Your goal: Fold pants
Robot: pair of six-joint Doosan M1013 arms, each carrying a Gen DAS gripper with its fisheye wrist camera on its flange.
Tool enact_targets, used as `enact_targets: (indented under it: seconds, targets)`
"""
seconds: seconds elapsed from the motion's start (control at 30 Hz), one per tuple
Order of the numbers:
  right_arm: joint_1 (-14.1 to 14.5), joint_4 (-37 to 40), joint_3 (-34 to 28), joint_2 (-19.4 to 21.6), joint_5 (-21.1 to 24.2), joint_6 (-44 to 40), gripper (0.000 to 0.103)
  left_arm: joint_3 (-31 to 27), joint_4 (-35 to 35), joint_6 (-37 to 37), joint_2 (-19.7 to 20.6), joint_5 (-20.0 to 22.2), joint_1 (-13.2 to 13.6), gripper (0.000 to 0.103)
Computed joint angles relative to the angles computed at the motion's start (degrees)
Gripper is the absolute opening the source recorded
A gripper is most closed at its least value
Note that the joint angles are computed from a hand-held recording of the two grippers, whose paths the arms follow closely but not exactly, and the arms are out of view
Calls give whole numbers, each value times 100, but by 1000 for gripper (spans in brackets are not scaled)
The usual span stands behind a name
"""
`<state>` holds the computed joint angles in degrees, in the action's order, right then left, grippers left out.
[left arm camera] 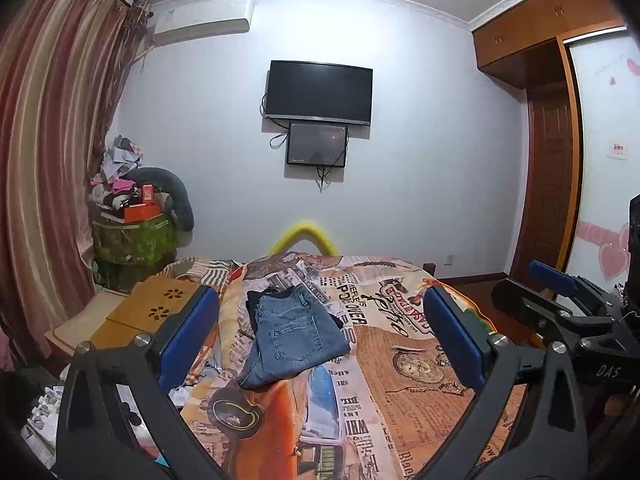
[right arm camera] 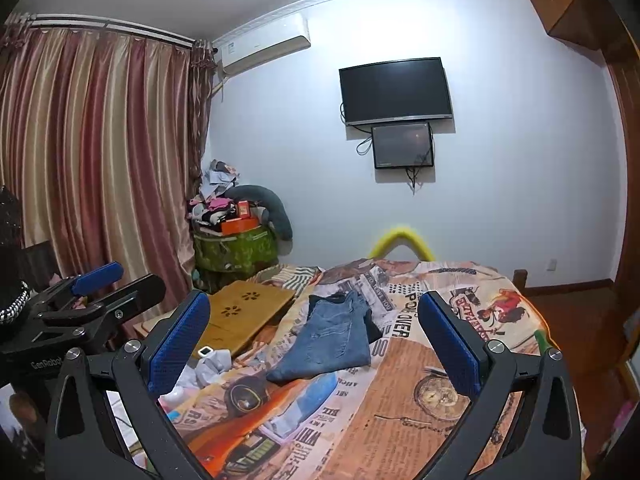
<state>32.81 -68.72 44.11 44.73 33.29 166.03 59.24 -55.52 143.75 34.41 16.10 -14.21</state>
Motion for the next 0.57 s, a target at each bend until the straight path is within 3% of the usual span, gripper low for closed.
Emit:
enact_targets:
  seconds: [0.57]
  targets:
    - [24,156,-82,40,43,-108,103,-119,466,-457,62,129,-10,103]
